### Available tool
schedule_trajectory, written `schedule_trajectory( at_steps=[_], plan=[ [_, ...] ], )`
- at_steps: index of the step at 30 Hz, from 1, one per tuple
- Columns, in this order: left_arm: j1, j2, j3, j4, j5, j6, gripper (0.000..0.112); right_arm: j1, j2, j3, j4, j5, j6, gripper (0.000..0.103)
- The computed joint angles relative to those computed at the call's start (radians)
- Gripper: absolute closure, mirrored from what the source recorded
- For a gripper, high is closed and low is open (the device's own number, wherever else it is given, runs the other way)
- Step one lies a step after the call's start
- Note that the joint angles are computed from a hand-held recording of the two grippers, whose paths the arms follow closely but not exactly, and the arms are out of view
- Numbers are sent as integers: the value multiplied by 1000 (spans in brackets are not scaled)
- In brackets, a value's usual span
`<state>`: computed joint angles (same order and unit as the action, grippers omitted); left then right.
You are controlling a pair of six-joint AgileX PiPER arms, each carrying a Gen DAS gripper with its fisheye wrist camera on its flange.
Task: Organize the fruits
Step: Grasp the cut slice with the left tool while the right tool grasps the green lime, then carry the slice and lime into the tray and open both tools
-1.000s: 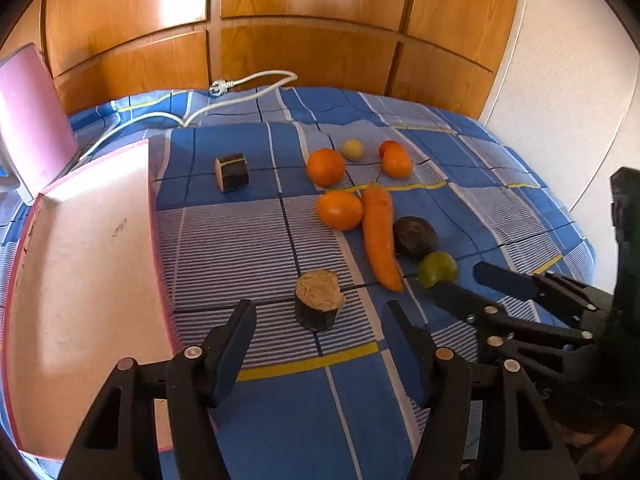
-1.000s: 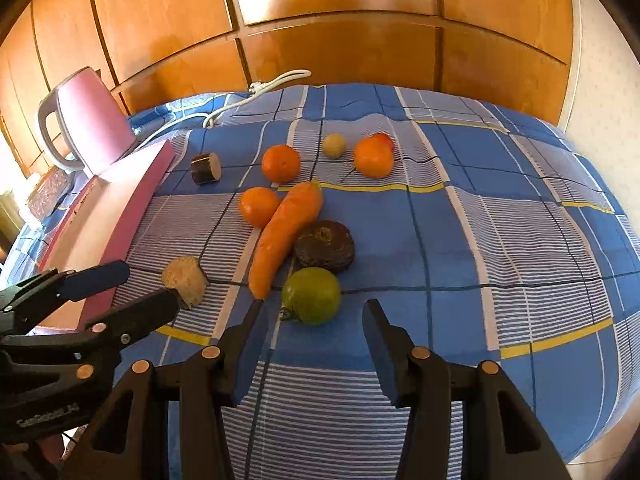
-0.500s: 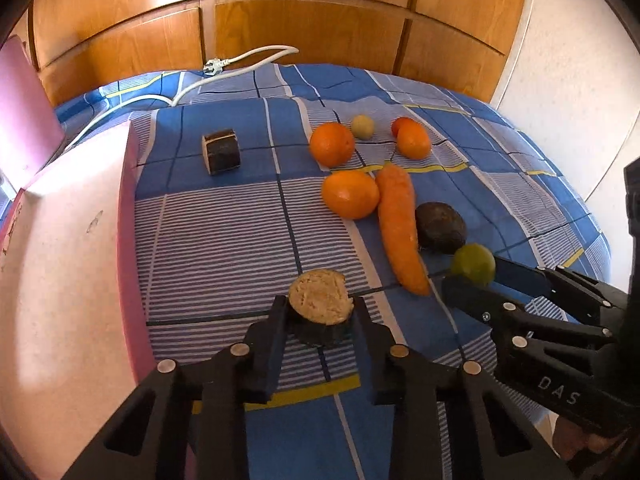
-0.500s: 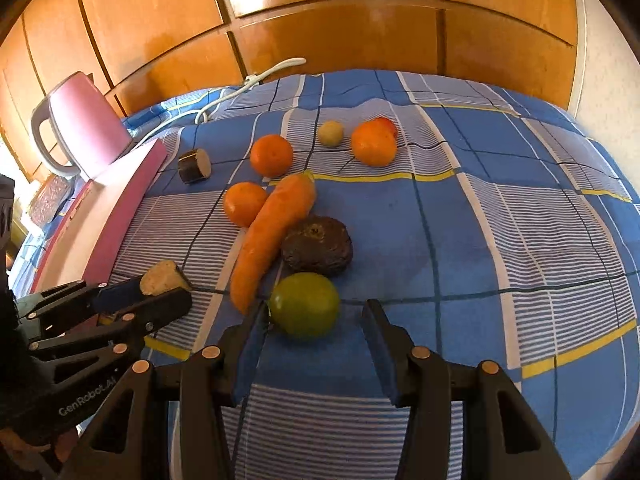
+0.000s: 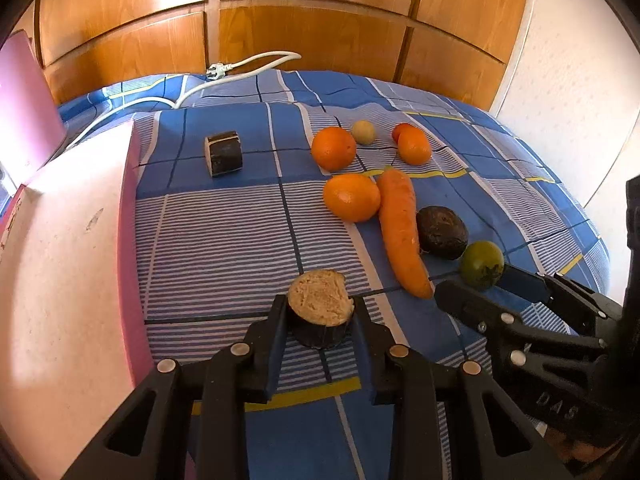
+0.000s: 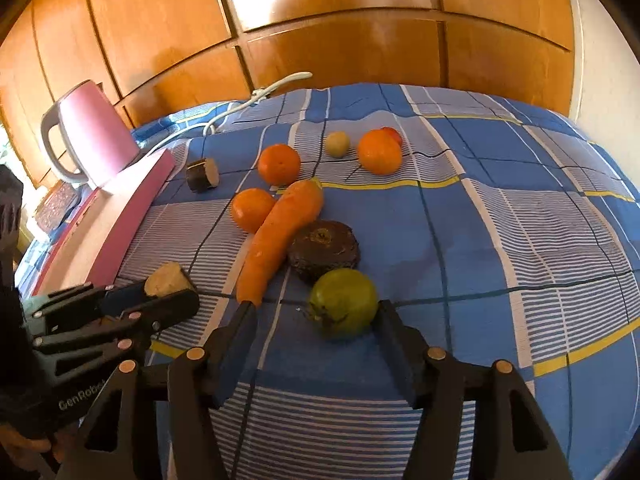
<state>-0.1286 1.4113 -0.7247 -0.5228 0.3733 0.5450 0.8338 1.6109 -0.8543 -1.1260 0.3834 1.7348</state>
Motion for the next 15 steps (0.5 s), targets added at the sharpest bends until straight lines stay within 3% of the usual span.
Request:
schedule_trajectory(
  at_steps=[3, 7, 10, 15],
  plan=[
    [0, -4, 0, 12, 2, -13, 82, -26, -6, -3, 55, -25, -56, 42],
    [9, -18, 9, 11, 8, -12, 82, -34, -5, -21, 109, 4, -107, 42],
    [12, -35, 19, 14, 13, -14, 82, -26, 8, -39, 128, 38, -141, 67],
    [10, -67, 40, 30, 10, -22, 82, -1, 0, -30, 115, 70, -129, 70]
  ],
)
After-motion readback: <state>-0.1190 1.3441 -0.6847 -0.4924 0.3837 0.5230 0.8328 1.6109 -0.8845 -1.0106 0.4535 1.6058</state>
